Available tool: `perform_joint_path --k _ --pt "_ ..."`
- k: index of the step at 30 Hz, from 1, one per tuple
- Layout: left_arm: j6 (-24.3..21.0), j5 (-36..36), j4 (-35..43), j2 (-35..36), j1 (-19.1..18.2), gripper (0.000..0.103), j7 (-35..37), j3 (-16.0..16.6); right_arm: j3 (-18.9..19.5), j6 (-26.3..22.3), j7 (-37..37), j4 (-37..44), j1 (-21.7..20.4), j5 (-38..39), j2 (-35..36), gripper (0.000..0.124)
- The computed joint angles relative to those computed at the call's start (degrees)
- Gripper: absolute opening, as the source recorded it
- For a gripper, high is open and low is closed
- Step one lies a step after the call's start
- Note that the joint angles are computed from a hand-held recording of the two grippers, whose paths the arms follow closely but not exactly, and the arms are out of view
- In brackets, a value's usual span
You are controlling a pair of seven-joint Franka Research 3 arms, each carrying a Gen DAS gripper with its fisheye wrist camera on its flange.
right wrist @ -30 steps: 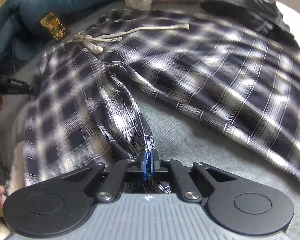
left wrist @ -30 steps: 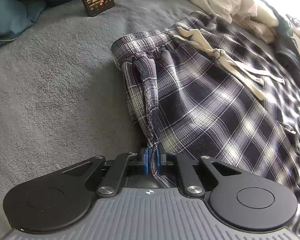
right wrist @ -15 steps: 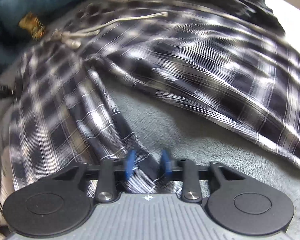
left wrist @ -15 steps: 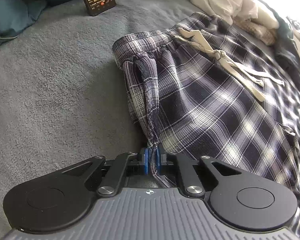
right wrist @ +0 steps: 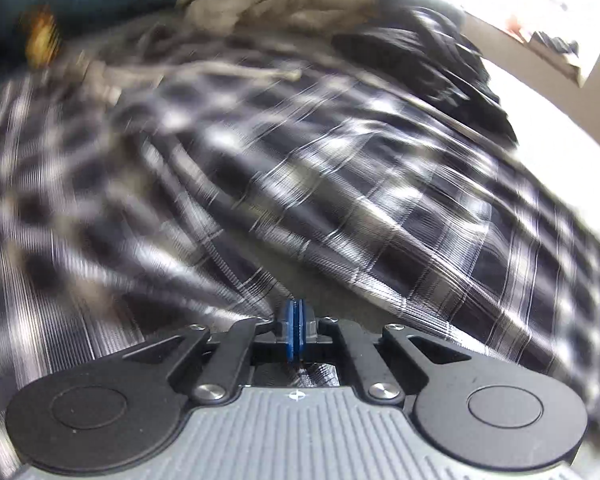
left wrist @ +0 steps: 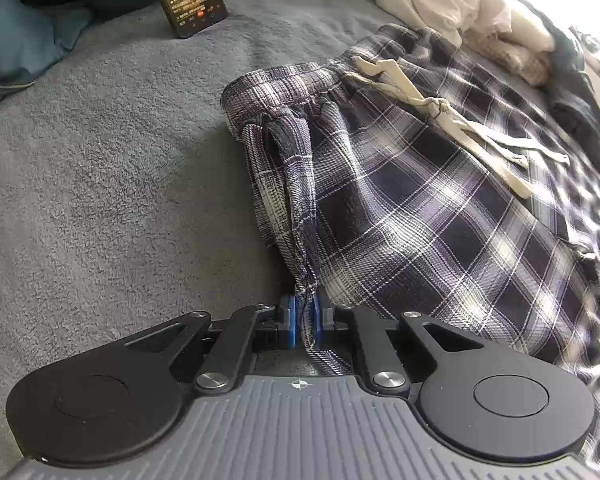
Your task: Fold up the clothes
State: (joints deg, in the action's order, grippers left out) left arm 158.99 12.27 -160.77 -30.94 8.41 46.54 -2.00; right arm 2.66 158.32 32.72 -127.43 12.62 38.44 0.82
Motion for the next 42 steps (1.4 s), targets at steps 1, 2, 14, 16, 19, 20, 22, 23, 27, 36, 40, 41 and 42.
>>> perform_joint_path --k 1,2,14,16,19,20,22,23,27,36,40,41,42 --pt "-0.07 -0.04 0.08 0.04 0.01 0.011 0.04 0.03 -0.89 -2.96 3.03 2.03 -0.90 1.21 0.74 0.008" --pt "-0.17 -0.11 0.08 -0.06 -0.02 0.010 0.21 0.18 -1.82 -6.17 6.56 4.24 -2.05 2.09 1.52 0.009" --pt "-1.39 -0.44 0.33 -0.52 0.21 0.011 0.63 0.01 -6.24 -31.20 5.65 10.99 -12.26 -2.15 0.17 0.029" --pt "-1.66 -0.35 0.33 -0.66 0.20 0.011 0.50 -0.05 -5.86 -30.17 3.19 8.21 -11.80 -4.54 -1.45 0.029" --pt "-1.98 -0.36 0.32 -0.88 0.12 0.011 0.24 -0.11 -5.43 -27.43 0.56 4.24 -10.90 -7.70 -3.59 0.029" --pt "-1.99 -0.33 0.37 -0.80 0.13 0.011 0.13 -0.14 -5.17 -25.15 -0.29 2.31 -10.48 -9.02 -4.74 0.029" --pt "-1.98 -0.03 0.57 -0.52 0.30 0.011 -0.16 -0.37 -4.96 -22.01 -1.34 -0.45 -9.76 -10.76 -6.36 0.027" --pt "-1.97 0.17 0.71 -0.34 0.41 0.011 -0.31 -0.50 -4.97 -20.89 -1.80 -1.32 -9.48 -11.32 -6.83 0.024" --pt "-1.68 0.43 0.92 0.08 0.42 0.011 -0.40 -0.27 -4.39 -14.40 -6.42 -6.33 -7.60 -12.82 -10.65 0.003" --pt "-1.06 0.72 1.21 0.86 0.65 0.011 -0.65 -0.34 -4.69 3.57 -0.62 -11.29 -5.18 -11.09 -9.26 0.016" --pt "-0.30 0.34 0.98 0.98 0.40 0.011 -0.10 0.27 -9.22 -6.37 -0.38 -3.91 -6.40 1.62 -7.90 0.051" --pt "-0.12 0.27 0.92 1.01 0.43 0.011 -0.10 0.29 -9.31 -6.48 1.16 -2.49 -7.49 2.00 -7.40 0.050" --pt "-0.08 0.29 0.98 1.11 0.52 0.011 -0.13 0.20 -9.14 -5.91 3.09 -1.25 -8.69 0.38 -6.90 0.051"
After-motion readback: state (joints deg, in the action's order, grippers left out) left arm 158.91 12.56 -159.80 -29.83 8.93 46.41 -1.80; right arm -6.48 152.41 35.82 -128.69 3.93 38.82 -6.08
